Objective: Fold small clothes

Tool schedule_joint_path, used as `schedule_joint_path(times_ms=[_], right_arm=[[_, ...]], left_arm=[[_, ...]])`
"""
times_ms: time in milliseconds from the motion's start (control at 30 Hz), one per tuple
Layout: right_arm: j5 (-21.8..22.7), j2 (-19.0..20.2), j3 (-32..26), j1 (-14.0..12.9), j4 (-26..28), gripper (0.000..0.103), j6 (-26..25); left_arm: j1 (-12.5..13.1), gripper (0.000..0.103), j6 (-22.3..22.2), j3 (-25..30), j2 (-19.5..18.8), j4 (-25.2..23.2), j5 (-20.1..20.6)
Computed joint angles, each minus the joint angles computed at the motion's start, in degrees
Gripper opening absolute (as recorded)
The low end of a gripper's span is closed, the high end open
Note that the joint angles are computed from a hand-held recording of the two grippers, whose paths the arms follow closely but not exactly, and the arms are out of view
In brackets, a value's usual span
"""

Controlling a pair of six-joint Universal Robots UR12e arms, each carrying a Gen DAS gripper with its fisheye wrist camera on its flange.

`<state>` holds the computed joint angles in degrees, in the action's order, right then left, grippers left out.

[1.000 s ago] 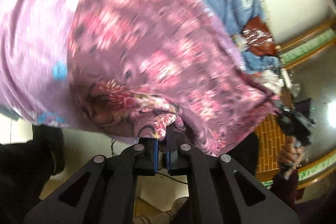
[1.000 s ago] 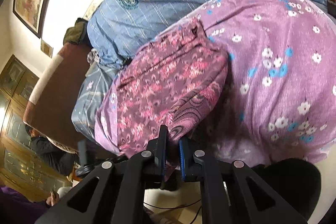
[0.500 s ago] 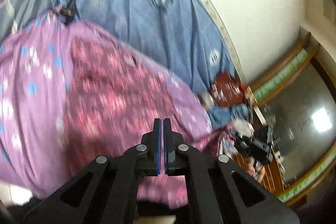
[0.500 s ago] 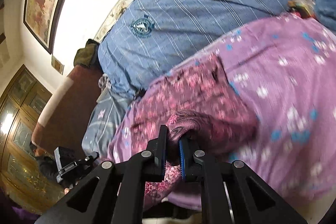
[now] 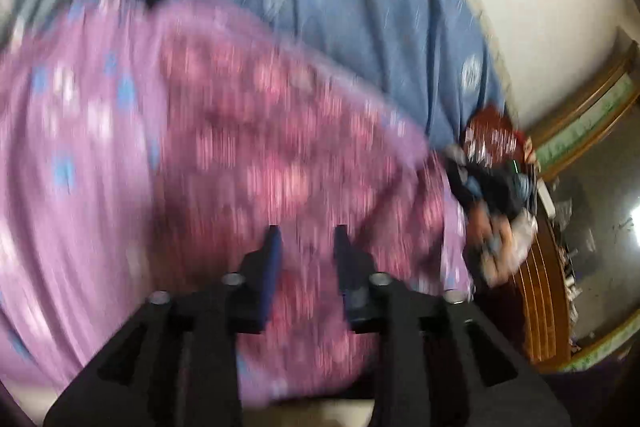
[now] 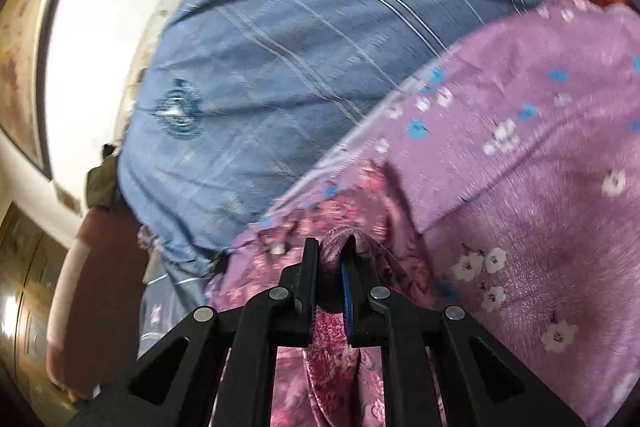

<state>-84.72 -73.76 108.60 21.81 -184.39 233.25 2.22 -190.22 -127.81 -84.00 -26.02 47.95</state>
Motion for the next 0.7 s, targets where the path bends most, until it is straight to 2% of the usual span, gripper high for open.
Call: schedule_joint_path(times_ms=[33, 67, 100, 167, 233, 267, 333, 400, 467, 500, 533, 600, 667, 700], right_arm=[[-0.9, 0.7, 0.4, 0.2, -0.9, 0.009, 1.2], [-1.7, 1.1, 0.7, 0.4, -1.5, 0.009, 2.3], [-2.6, 1.2, 0.9, 0.7, -0.4, 0.009, 3.2], [-4.1, 0.8, 0.7, 1.2, 2.4, 0.009, 1.7], [-7.2, 0.4, 0.9, 2.2, 1.8, 0.009, -1.1], [-6.8, 0.2, 1.5, 2.4, 0.1, 0.01, -1.4], [-5.6, -0.2, 2.6, 2.6, -2.9, 0.01, -0.9], [-5.6, -0.9, 3.5, 3.2, -3.5, 0.01, -1.6], [-5.8, -1.6, 4.5, 3.9, -3.3, 0.01, -2.4], [-5.8, -2.0, 4.9, 4.2, -3.2, 0.01, -2.6], [-6.0, -2.5, 5.6, 4.5, -3.1, 0.01, -3.0], [-7.2, -3.4, 6.4, 5.0, -2.6, 0.01, -3.9], [-8.1, -4.1, 7.1, 5.4, -2.6, 0.01, -4.6], [-8.4, -4.4, 7.5, 5.4, -2.9, 0.01, -4.6]], left_arm=[[-0.5, 0.028, 1.8, -0.5, 1.0, -4.4, -0.8], [-1.2, 0.033, 2.6, -1.1, 1.9, -7.1, -1.3], [-1.7, 0.045, 2.9, -1.7, 2.5, -8.7, -1.9], [-4.1, 0.06, 4.0, -2.6, 3.4, -12.7, -2.6], [-6.1, 0.063, 2.4, -3.4, 3.1, -12.5, -2.4], [-7.3, 0.063, 1.3, -3.3, 2.3, -13.0, -2.0], [-8.7, 0.063, -0.9, -3.5, 0.5, -12.3, -1.9], [-9.8, 0.063, -4.7, -3.3, -1.3, -11.8, -0.8], [-9.9, 0.063, -8.5, -3.7, -3.3, -9.1, -2.9], [-10.2, 0.066, -10.9, -3.8, -3.9, -8.0, -3.0], [-10.3, 0.068, -12.9, -4.2, -4.7, -6.8, -4.8], [-10.4, 0.069, -14.0, -3.6, -6.2, -6.4, -6.4], [-10.7, 0.065, -18.5, -4.2, -7.1, -2.4, -6.0], [-10.8, 0.06, -19.9, -4.4, -7.3, -0.7, -5.7]])
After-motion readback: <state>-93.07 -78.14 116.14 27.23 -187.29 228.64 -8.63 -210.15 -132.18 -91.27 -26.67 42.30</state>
